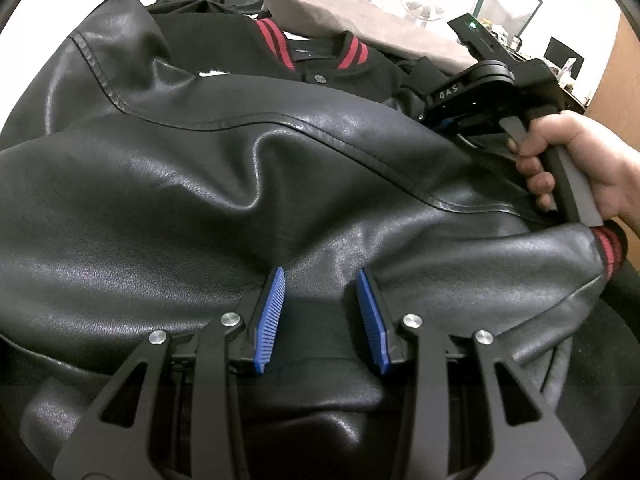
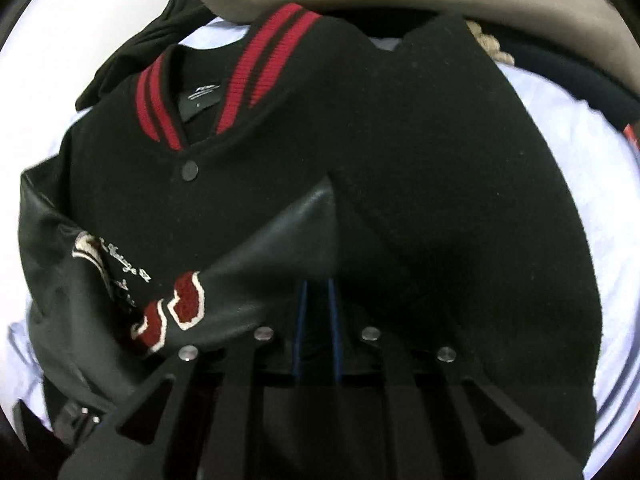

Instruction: Fold large clothes

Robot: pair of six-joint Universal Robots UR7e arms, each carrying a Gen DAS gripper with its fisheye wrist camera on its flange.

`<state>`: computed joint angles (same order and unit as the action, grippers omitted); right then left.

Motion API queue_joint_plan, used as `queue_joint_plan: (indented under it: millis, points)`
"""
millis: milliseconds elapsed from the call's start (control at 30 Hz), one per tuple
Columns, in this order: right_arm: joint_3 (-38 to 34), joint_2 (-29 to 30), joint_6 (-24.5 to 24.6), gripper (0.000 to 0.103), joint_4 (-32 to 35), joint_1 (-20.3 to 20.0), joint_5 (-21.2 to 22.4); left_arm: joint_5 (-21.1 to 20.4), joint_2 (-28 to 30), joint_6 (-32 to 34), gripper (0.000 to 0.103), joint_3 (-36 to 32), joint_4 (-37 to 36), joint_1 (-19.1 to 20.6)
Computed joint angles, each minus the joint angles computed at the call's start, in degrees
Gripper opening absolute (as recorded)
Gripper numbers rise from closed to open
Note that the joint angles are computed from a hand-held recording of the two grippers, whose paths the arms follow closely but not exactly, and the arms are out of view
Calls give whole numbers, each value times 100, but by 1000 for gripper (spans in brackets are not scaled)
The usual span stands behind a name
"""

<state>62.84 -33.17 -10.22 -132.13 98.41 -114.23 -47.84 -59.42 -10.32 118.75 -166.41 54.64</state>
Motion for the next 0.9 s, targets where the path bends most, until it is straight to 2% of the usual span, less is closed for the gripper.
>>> queue_joint_plan:
  millis: [133, 233, 367, 533, 633, 800, 833, 900]
  points:
    - [319, -295, -148, 15, -45, 144, -10, -22, -16, 18, 39, 3, -1, 13]
    - [1288, -1024, -415, 15, -418, 296, 438, -40, -25, 33, 39, 7, -15, 24]
    - [2671, -2046, -613, 15, -903, 422, 542, -40, -32, 26, 39, 0, 15, 21]
    - [4330, -3478, 0, 15, -1497, 243, 866, -14, -37, 13, 39, -1, 61, -5]
    - [5156, -4225, 159, 15, -1773, 292, 863, 75, -29, -10, 39, -42, 195, -55]
    - [6120, -5416, 540, 15, -1799, 203, 927, 335, -228, 115, 40, 188, -14, -313]
    - [6330, -5716, 605, 16, -1771, 164, 1022, 390, -316, 59, 40, 222, 70, -366]
    - [6568, -6065, 594, 16, -1697, 119, 1138, 373, -596, -256, 40, 223, 706, -487]
